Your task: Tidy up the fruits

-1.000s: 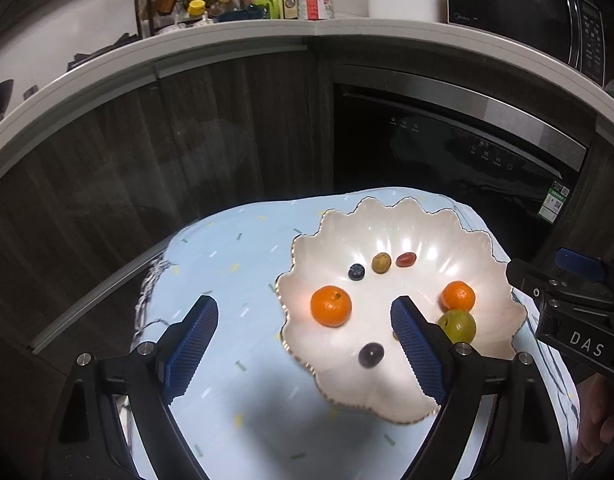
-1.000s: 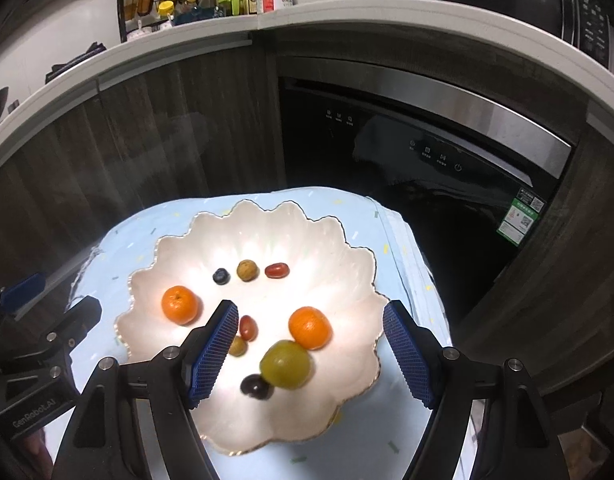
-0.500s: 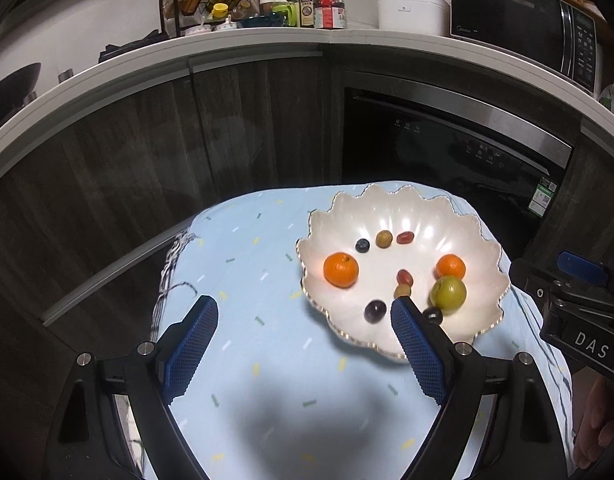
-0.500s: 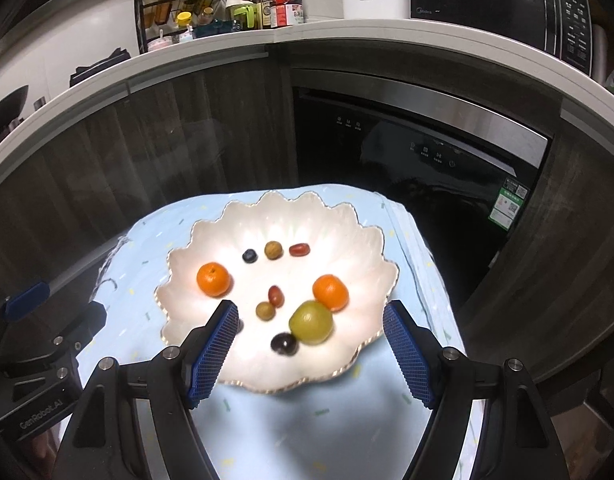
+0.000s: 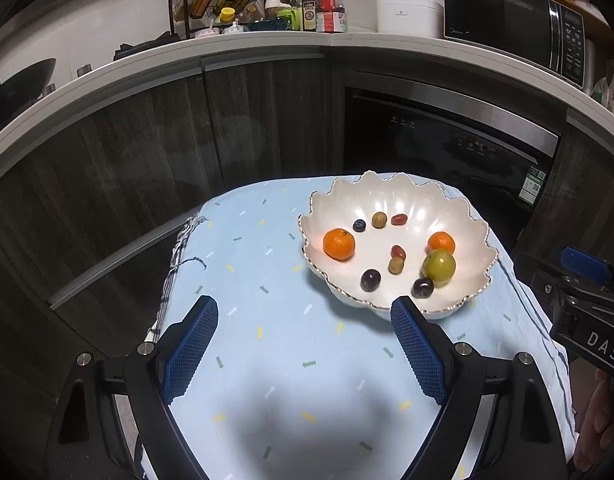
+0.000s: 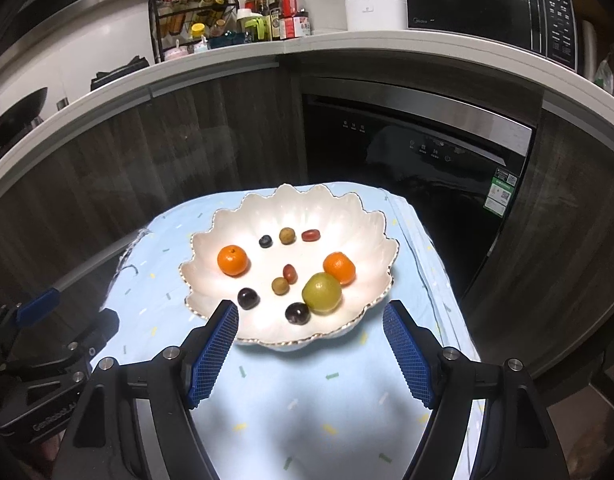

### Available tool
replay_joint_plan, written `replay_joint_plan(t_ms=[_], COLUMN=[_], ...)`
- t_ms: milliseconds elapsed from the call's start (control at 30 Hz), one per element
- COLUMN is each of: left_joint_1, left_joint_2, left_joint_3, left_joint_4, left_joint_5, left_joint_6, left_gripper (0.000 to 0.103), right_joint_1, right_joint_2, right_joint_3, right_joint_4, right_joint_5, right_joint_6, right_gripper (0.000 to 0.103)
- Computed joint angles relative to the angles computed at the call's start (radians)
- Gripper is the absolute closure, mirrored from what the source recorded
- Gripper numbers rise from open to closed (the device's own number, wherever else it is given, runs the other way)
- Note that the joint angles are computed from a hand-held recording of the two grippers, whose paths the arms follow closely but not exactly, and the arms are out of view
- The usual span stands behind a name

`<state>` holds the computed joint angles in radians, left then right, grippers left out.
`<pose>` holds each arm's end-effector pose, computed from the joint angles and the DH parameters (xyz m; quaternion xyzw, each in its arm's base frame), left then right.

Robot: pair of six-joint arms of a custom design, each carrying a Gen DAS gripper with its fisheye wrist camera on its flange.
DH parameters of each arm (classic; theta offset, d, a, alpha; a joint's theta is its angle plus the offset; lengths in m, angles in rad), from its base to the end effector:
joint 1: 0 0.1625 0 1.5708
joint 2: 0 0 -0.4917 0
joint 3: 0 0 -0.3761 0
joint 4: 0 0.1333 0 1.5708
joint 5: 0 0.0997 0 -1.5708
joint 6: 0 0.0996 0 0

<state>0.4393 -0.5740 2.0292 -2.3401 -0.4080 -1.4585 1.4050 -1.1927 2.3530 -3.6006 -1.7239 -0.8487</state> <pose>-0.3646 -0.4196 -0.0378 0.0541 0.8066 -0.4211 0.4112 0.0387 -0.4842 0.2873 0.2725 -0.8629 0.3334 0.2646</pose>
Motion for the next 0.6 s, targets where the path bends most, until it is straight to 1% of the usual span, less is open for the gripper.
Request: replay_joint_plan(t_ms=[200,300,467,600], left_joint_1=[-0.029,-0.046,-0.071,-0.094], left_joint_2=[0.001,0.008,0.012,0.014], left_joint_3=[0.015,0.018,0.026,0.042], left_joint_4=[0.038,0.076,0.126,0.136], left_joint_5=[-0.012,-0.016,-0.019,-0.029], left_joint_6=[-0.058,-0.105,-0.166,-0.207], left_gripper=[0.014,0.014,0.014,0.014], right_joint_1=[-0.028,-0.045,-0.068,-0.088], right_joint_2=[-0.022,-0.035,-0.039,-0.05], right_joint_3=[0.072,0.104,0.143,0.173], right_joint_4=[-0.097,-0.117,-0.176,-0.201], right_joint_5=[0.057,0.087,0.108,0.128], right_joint_6=[-0.049,-0.059,-0.086,-0.101], right_gripper=[0.027,0.027,0.027,0.027])
